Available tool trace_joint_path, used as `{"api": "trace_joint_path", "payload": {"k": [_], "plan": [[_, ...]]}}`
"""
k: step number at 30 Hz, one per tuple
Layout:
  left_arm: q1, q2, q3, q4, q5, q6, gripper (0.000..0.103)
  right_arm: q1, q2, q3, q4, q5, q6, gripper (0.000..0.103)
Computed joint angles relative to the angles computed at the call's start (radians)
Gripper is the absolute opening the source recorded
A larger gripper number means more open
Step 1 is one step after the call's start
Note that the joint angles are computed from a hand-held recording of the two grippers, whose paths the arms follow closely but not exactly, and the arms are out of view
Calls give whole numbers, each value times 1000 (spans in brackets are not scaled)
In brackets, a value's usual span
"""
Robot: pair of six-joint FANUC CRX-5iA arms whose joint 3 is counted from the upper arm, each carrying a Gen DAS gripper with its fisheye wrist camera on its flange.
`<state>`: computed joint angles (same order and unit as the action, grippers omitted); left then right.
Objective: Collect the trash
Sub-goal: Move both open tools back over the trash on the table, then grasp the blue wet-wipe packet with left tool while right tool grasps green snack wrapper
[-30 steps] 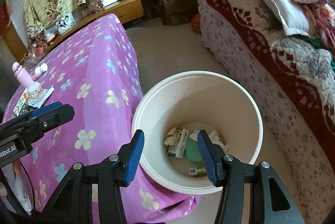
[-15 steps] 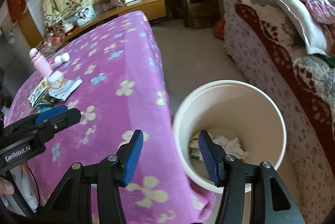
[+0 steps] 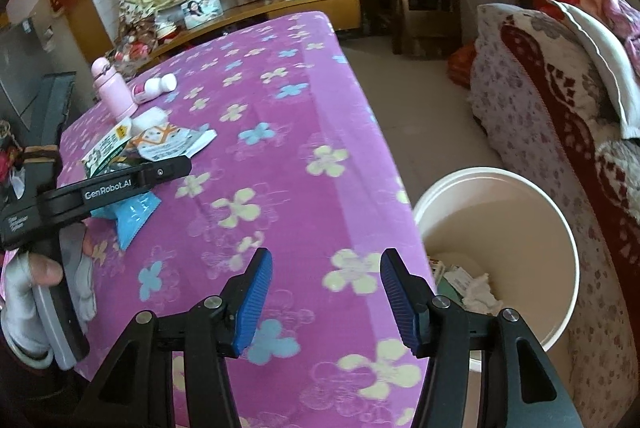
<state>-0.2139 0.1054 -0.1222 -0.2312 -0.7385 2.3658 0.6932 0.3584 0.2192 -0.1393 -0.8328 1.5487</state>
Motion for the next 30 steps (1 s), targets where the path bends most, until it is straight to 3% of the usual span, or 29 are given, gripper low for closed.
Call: {"api": "trace_joint_path", "payload": {"k": [9, 12, 18, 25, 30], "plan": [[99, -202, -226, 48, -47, -70, 52, 55, 33, 52, -31, -26, 31, 55], [148, -300, -326, 112, -33, -130, 52, 79, 42, 72, -46, -37, 48, 55], [192, -472, -420, 144, -83, -203, 52, 120, 77, 137, -116, -88, 128, 57], [212, -605, -461, 173, -130, -213, 52, 161, 212, 310, -209, -215, 178, 59], [162, -597, -438, 113, -154, -119, 52, 187, 298, 416, -193, -238, 145, 59]]}}
